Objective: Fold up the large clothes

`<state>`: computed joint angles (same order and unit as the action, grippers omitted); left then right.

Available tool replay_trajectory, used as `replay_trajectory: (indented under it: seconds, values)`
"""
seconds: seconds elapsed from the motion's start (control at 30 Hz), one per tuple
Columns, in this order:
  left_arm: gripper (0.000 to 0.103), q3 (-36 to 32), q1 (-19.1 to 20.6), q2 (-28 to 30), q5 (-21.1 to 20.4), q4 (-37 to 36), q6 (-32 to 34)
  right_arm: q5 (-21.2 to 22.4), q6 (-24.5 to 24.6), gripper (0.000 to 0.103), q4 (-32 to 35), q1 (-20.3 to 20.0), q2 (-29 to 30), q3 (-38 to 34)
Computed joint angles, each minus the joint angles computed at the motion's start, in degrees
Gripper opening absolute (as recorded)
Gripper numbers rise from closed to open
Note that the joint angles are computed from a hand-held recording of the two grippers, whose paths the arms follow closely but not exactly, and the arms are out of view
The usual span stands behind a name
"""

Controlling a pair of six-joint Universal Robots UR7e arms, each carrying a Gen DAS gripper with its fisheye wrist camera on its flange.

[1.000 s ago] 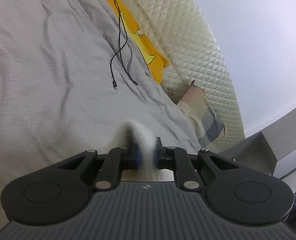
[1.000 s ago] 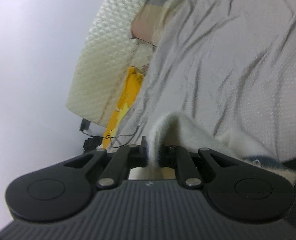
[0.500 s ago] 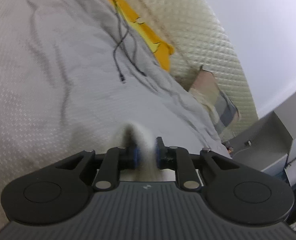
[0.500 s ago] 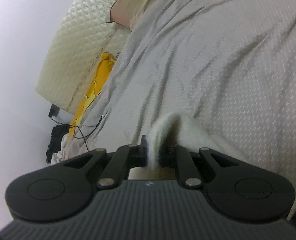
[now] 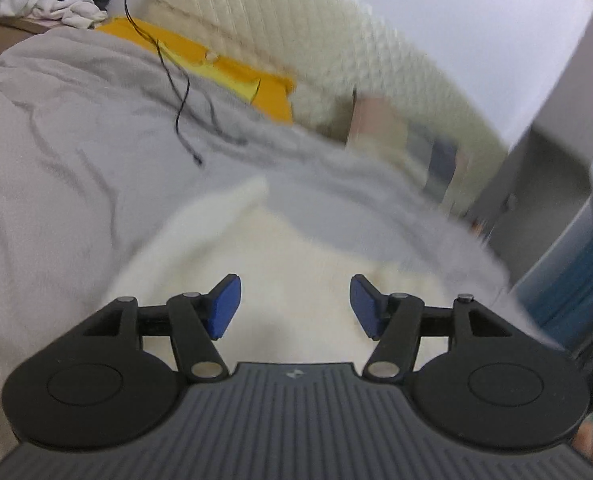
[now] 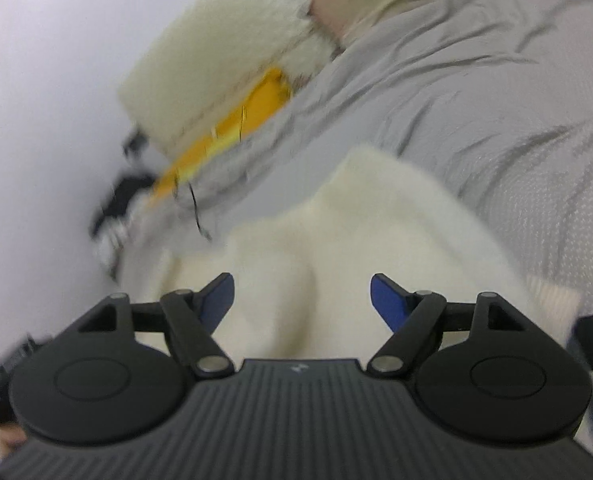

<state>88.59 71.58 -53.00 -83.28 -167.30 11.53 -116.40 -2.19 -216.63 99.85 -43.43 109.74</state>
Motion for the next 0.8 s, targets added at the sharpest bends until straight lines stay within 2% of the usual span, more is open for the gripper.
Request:
replay_trajectory:
  seconds: [0.03,0.13,0.2,0.3,0.5,0.7,0.8]
  values:
    - [0.066,0.64,-0.58,0.18,2.25,0.39,0.65,-3.0,-3.01,0.068,0.39,1.01,1.2,-1.22]
    - [0.066,1.98,-1.78,1.7,8.49,-1.97,4.06,-9.75,-11.19,0.059,1.5,2.84,4.27,-4.67]
    - [0.066,2.7,-2.14,2.96,11.79,-5.56,7.23,-11.93,-13.43,0.056,2.39,2.84,5.8,-6.66]
    - [0.066,1.48,-2.11,5.08,14.13,-6.72,7.89,-13.04,-12.43,0.054,6.43,1.35,6.39,-8.25]
    - [0.066,-3.26,-1.09,8.92,15.43,-3.55,8.02,-12.92,-13.18,0.054,8.11,-0.2,7.73,-10.57]
    - [0.066,-1.63,-1.26,7.9,14.95,-5.23,7.99,-10.93,-10.87,0.054,3.79,0.13,6.56,-7.24]
    - [0.066,2.08,-1.89,4.71,15.03,-5.89,6.09,-10.04,-6.85,0.054,1.24,1.08,4.99,-4.12]
